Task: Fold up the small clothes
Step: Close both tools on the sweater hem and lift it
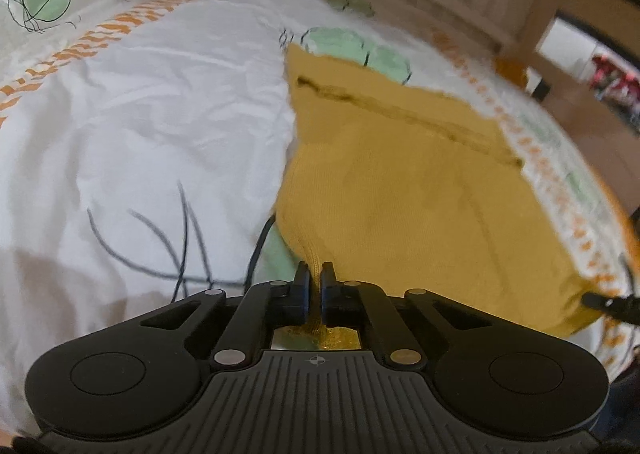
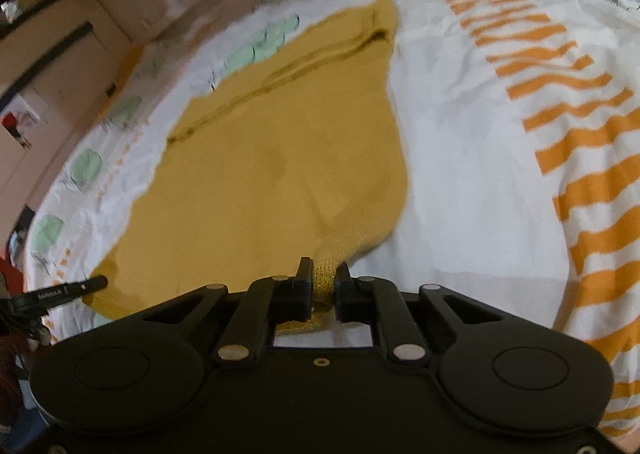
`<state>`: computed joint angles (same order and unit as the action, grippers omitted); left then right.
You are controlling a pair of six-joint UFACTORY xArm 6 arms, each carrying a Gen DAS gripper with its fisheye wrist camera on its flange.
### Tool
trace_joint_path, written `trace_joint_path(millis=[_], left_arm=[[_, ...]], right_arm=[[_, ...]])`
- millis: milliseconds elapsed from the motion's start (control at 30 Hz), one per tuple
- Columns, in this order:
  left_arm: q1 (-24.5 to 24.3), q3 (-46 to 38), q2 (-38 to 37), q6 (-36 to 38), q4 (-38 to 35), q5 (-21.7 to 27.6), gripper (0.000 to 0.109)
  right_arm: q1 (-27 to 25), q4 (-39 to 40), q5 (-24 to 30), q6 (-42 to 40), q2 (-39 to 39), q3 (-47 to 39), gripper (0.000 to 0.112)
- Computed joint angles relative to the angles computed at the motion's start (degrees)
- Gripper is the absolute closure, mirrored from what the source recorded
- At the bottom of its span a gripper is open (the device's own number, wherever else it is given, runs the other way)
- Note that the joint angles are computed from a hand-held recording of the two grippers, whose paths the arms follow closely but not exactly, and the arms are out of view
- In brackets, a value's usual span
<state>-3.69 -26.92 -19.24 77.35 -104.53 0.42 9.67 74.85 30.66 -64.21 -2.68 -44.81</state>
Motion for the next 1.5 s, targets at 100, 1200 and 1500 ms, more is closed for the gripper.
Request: trace_joint_path(millis=[100,1200,1500], left_arm=[[0.4,-1.1,-0.7,0.8,-1.6,0.4,0.104],[7.9,-48.2,36.9,-18.4,13.9,2.0,0.104],[9.2,-57.8,49.7,-39.1,33.4,1.5,0.104]], right_arm=[[-0.5,5.0,0.5,-3.4,-0.9,-0.2,0.095],[3.6,-1.8,-7.5,17.4,37.3,-54.9,0.095],[3.7,-20.7,-5.9,37.5,56.0,-77.5,0.095]])
